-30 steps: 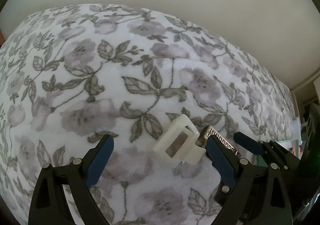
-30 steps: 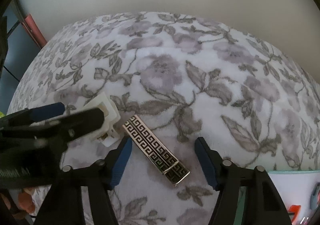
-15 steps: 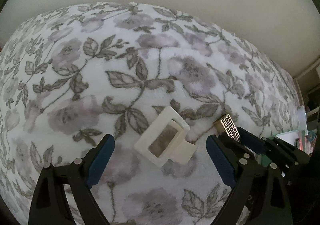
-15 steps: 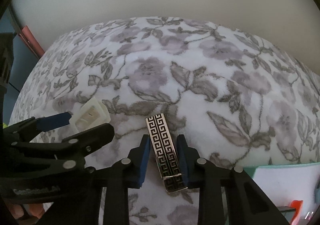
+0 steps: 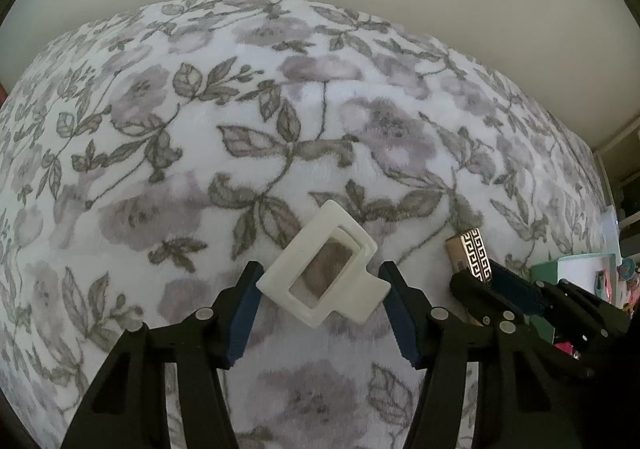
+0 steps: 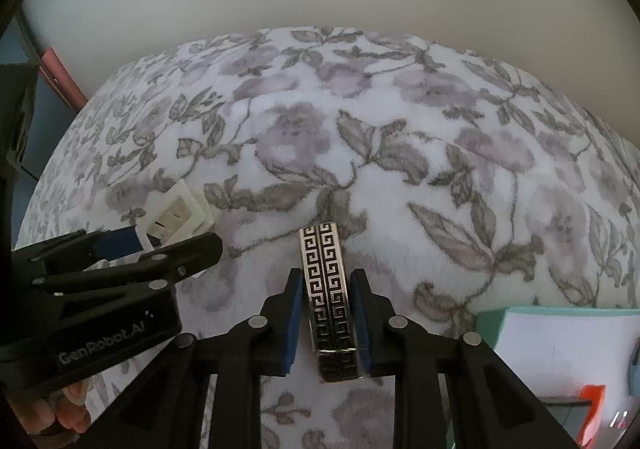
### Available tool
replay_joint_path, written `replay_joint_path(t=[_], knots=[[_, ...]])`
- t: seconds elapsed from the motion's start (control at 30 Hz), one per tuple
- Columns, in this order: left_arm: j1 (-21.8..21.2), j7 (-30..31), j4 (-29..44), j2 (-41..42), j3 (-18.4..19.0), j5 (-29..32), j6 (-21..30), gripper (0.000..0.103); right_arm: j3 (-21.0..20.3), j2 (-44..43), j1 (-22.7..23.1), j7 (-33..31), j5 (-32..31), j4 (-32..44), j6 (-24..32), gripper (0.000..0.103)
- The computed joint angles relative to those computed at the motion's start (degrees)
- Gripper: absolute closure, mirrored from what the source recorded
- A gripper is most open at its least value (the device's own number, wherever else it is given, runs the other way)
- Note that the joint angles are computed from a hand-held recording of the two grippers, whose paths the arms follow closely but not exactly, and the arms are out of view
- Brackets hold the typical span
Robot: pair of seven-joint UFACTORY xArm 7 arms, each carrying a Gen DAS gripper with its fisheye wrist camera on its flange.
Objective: Organize rigid objects
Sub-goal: 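Carry the white clip and gold bar over the tray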
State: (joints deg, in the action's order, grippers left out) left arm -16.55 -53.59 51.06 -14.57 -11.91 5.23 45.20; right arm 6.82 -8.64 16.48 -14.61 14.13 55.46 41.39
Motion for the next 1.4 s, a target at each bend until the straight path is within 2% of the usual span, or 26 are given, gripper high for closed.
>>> replay_joint_path(t=[0.3, 0.63, 1.1, 1.4], knots=[[-1.54, -3.86, -1.18, -6.14, -1.53, -3.67, 3.5, 0.042, -1.44, -7.21, 0.65, -1.71, 4.48, -3.47, 3.92, 0.08], [-3.41, -9.48, 5.76, -8.18, -5.81, -1.78, 9.01, 0.042, -4.37, -20.2, -0.23, -0.33, 6.15, -7.14, 9.79, 0.08], [-8.32, -16.43, 19.67, -0.61, -11.44, 6.16, 14.02, 0.042, -9.38, -34.39, -6.22, 3.73, 3.4, -11.78, 17.55, 0.08], [-14.0, -19.82, 25.86, 6.48, -11.86, 10.6, 13.83, 0.042, -12.11, -37.31, -11.19, 3.04, -0.03, -12.81, 19.41, 0.08]])
